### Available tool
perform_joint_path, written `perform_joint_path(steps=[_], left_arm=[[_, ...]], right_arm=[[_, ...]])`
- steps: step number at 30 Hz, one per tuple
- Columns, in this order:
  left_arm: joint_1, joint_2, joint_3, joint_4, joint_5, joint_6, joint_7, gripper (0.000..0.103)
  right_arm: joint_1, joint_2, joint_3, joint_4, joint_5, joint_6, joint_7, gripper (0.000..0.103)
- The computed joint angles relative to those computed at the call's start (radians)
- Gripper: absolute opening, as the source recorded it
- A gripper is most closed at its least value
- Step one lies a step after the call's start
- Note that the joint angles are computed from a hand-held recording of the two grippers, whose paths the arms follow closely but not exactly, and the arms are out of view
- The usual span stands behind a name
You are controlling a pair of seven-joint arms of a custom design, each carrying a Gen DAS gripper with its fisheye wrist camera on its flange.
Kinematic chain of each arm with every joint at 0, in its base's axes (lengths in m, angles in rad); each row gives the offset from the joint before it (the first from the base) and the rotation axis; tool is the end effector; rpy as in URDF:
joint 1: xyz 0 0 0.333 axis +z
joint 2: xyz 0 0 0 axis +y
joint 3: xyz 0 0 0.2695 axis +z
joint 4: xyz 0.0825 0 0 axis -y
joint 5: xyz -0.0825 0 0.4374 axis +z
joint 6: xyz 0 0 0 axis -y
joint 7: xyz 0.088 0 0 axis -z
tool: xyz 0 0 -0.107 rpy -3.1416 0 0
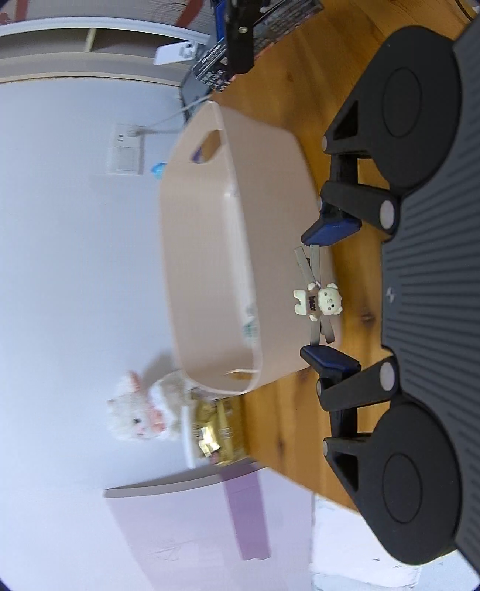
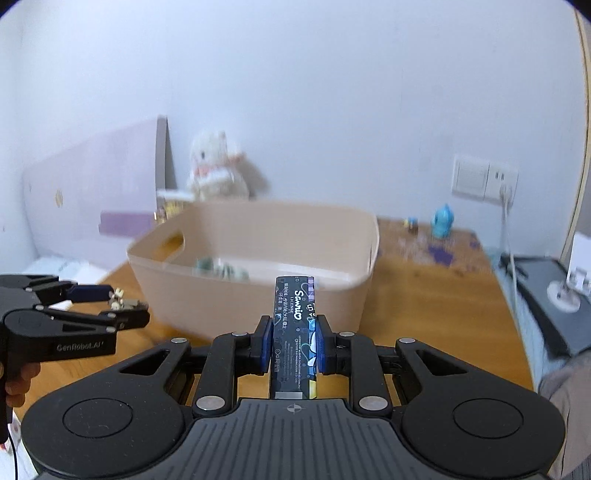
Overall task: Organize objects
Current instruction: 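Carry the black box with the right tool while the left tool carries the figurine over the bin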
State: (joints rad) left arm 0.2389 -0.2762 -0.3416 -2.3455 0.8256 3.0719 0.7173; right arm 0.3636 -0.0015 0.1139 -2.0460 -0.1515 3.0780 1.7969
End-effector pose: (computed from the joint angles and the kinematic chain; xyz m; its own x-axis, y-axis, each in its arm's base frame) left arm 0.5480 -0.1208 0.4576 -0.0314 -0.9951 -0.0938 -0.5240 0.0963 -0.8463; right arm 0.5677 0.3075 0.4965 0.4170 -0.9070 -0.0593 -0.4865 -0.1677 -0.8574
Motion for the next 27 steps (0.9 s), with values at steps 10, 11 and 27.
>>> perform_joint_path(steps=[10,11,27], left_arm=[[0.054,0.065,-0.042,0.153,0.141,-0.017,-0.084,0.061],[0.052,0.088,-0.040,0.182,0.167,-0.028,-0.101,0.061],[-0.160,0.423,0.108,0.553,0.117,-0.228,0.011,0.061]], right_arm=[[0.008,0.077,-0.033,0.146,-0.096,0.037,0.088,0.021],[0.013,0.094,-0.040,0.171,-0.107,0.035,0.099,0.021],[0.095,0.467,-0.125,0.697,-0.121,-0.175,0.144,0.021]])
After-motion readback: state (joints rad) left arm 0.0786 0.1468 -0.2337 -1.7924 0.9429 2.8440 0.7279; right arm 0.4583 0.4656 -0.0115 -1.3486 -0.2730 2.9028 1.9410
